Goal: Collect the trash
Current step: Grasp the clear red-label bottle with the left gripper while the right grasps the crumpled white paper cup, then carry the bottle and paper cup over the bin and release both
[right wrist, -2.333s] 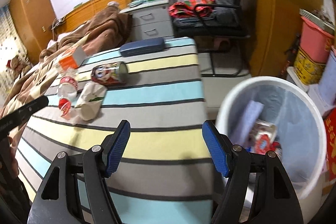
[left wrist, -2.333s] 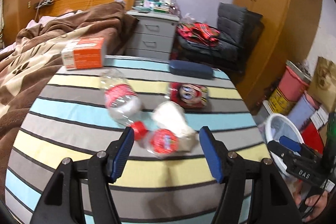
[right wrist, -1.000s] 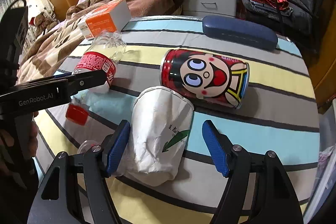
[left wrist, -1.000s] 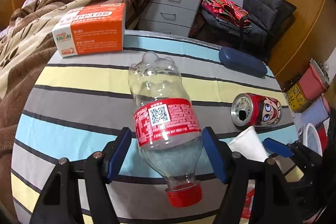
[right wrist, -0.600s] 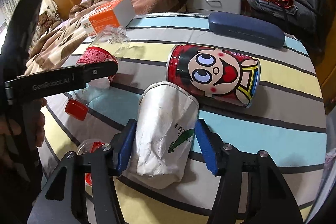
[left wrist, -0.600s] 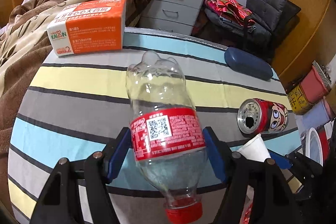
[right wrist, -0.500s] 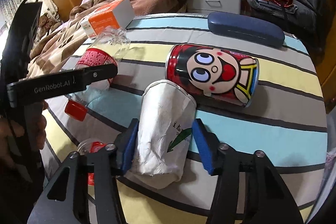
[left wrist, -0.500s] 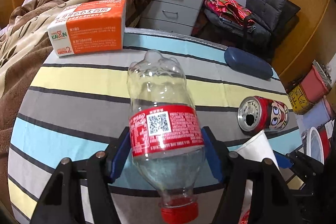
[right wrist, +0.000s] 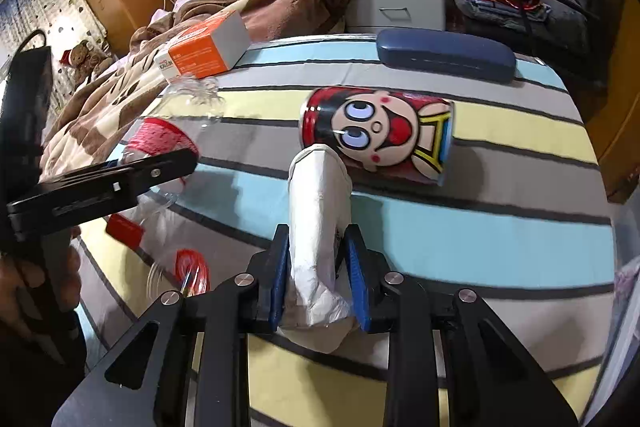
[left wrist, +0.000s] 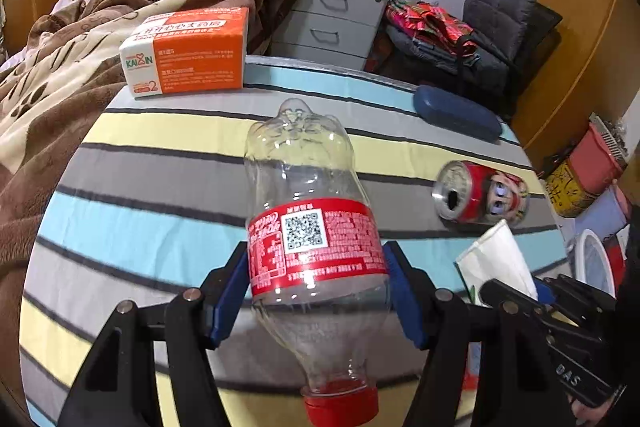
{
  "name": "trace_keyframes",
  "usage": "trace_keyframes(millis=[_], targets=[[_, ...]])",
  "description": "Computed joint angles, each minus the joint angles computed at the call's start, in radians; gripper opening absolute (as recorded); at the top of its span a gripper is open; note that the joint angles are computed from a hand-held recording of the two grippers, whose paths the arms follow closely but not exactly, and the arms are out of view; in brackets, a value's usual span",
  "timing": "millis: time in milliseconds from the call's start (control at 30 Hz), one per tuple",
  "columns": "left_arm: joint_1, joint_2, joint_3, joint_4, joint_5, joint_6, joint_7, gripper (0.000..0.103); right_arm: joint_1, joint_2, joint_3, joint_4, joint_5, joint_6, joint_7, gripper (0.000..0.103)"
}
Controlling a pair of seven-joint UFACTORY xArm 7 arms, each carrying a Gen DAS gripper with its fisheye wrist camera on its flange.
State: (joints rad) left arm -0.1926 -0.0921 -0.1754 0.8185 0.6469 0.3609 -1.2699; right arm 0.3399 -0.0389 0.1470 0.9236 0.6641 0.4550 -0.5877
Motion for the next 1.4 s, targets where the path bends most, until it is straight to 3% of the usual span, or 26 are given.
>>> trace_keyframes(millis=[433, 733, 1100, 1400], targets=[[-0.042, -0.124, -0.119, -0.019, 0.038, 0.089, -0.088, 0.067, 0.021, -0.166, -0.07, -0.127, 0.084, -0.043, -0.033, 0.028], [-0.107, -0.069, -0.175, 0.084, 0.106, 0.119, -0.125, 0.067, 0.018, -0.288, -0.139, -0.23, 0.056, -0.08, -0.012, 0.028], [-0.284, 0.14, -0.134, 0.318, 0.207, 0.145, -0.133, 0.067, -0.031, -0.417, -0.235, -0.333, -0.051, -0.116, 0.045, 0.028], [-0.426, 0.367, -0.08, 0.586, 0.136, 0.148, 0.033, 0.067, -0.121, -0.458, -0.296, -0.37, -0.162, -0.124, 0.115, 0.028]])
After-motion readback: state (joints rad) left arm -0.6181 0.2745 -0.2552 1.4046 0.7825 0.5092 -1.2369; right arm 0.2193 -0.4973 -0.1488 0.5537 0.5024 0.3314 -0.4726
